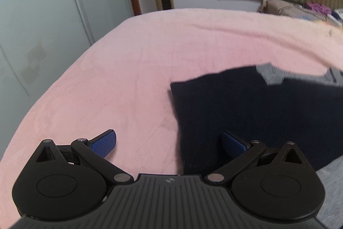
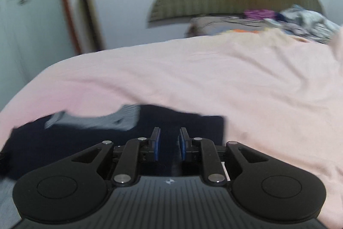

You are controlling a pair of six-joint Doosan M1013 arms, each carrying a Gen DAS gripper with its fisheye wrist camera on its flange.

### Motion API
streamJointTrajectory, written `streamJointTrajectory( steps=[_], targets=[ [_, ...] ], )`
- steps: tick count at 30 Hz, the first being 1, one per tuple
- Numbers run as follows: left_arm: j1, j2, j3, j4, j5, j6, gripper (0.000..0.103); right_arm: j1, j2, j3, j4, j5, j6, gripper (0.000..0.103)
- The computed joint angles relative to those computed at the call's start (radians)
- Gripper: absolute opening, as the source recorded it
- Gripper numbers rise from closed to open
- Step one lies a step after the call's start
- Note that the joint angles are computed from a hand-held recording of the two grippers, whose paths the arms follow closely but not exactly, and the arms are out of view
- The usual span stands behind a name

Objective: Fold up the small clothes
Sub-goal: 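Lay the held sleeve across the sweater body with the left gripper, release, then grasp the grey sweater hem with both grippers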

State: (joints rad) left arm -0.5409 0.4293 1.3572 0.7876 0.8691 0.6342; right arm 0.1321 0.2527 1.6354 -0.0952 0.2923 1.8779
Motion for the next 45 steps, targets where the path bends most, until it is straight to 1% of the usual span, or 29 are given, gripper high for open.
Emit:
streamJointTrajectory(
  steps=[1,2,3,4,5,6,7,8,9,10,11,12,13,14,15,16,18,19,20,22,23,27,29,30,32,35,37,42,45],
  targets=[
    [0.001,0.001,0.002,-0.001,-0.001,0.001,0.103,-0.002,0.007,-0.012,0.069,0.040,-0.079,0.018],
    [0.002,0.000,0.005,0.000,-0.004,-0.006,0.103,-0.004,0.019,-0.030,0.085,0.094,-0.105,0.018],
    [0.004,-0.003,0.009,-0.004,-0.008,-0.010,0.103,-0.004,0.030,-0.042,0.049,0.129,-0.079,0.019],
    [0.005,-0.005,0.010,-0.012,-0.008,-0.010,0.103,0.001,0.032,-0.040,-0.033,0.130,0.000,0.027],
    [0.006,-0.012,0.017,-0.010,-0.011,-0.018,0.103,0.003,0.027,-0.032,-0.071,0.119,0.078,0.028],
    [0.007,-0.021,0.026,-0.003,-0.019,-0.025,0.103,-0.001,0.016,-0.020,-0.057,0.103,0.103,0.028],
    [0.007,-0.030,0.037,0.004,-0.028,-0.028,0.103,-0.008,0.003,-0.006,-0.006,0.079,0.076,0.029],
    [0.007,-0.041,0.049,0.007,-0.038,-0.022,0.103,-0.019,-0.016,0.018,0.071,0.050,0.005,0.031],
    [0.009,-0.053,0.061,0.002,-0.052,-0.007,0.103,-0.018,-0.031,0.037,0.110,0.034,-0.040,0.040],
    [0.012,-0.062,0.071,-0.007,-0.066,0.011,0.103,-0.019,-0.039,0.047,0.108,0.036,-0.051,0.054],
    [0.014,-0.073,0.083,-0.020,-0.081,0.027,0.103,-0.017,-0.044,0.054,0.068,0.045,-0.026,0.058],
    [0.019,-0.083,0.096,-0.046,-0.100,0.055,0.103,-0.017,-0.051,0.062,0.071,0.053,-0.051,0.059],
    [0.024,-0.092,0.107,-0.086,-0.117,0.090,0.103,-0.019,-0.057,0.068,0.108,0.069,-0.118,0.059],
    [0.032,-0.102,0.119,-0.139,-0.137,0.131,0.103,-0.014,-0.060,0.066,0.113,0.094,-0.154,0.058],
    [0.039,-0.110,0.130,-0.188,-0.153,0.163,0.103,-0.008,-0.065,0.072,0.090,0.108,-0.165,0.058],
    [0.046,-0.120,0.144,-0.236,-0.171,0.191,0.103,0.001,-0.072,0.083,0.032,0.116,-0.143,0.058],
    [0.056,-0.146,0.176,-0.313,-0.204,0.230,0.103,0.020,-0.094,0.114,-0.106,0.098,-0.034,0.058],
    [0.059,-0.160,0.194,-0.335,-0.224,0.239,0.103,0.021,-0.107,0.127,-0.120,0.088,-0.007,0.058],
    [0.061,-0.174,0.213,-0.357,-0.245,0.252,0.103,0.016,-0.122,0.144,-0.082,0.072,-0.015,0.058],
    [0.067,-0.201,0.247,-0.427,-0.279,0.305,0.103,-0.003,-0.152,0.177,0.078,0.049,-0.115,0.058],
    [0.069,-0.212,0.261,-0.469,-0.290,0.342,0.103,-0.006,-0.167,0.194,0.112,0.042,-0.127,0.058],
    [0.070,-0.248,0.305,-0.621,-0.313,0.494,0.102,-0.028,-0.214,0.243,0.307,0.057,-0.269,0.058],
    [0.072,-0.259,0.320,-0.702,-0.312,0.575,0.102,-0.042,-0.234,0.265,0.436,0.084,-0.379,0.058],
    [0.074,-0.264,0.327,-0.748,-0.311,0.622,0.102,-0.047,-0.244,0.276,0.474,0.094,-0.411,0.058],
    [0.070,-0.275,0.346,-0.781,-0.327,0.664,0.102,-0.053,-0.260,0.296,0.520,0.113,-0.452,0.058],
    [0.074,-0.288,0.367,-0.852,-0.348,0.724,0.102,-0.070,-0.285,0.331,0.636,0.145,-0.548,0.058],
    [0.086,-0.293,0.373,-0.956,-0.350,0.794,0.102,-0.085,-0.303,0.356,0.723,0.166,-0.611,0.058],
    [0.128,-0.301,0.393,-1.326,-0.314,1.069,0.102,-0.130,-0.346,0.412,0.955,0.248,-0.781,0.058],
    [0.133,-0.313,0.417,-1.424,-0.310,1.148,0.101,-0.147,-0.364,0.441,1.076,0.313,-0.882,0.059]
  ],
)
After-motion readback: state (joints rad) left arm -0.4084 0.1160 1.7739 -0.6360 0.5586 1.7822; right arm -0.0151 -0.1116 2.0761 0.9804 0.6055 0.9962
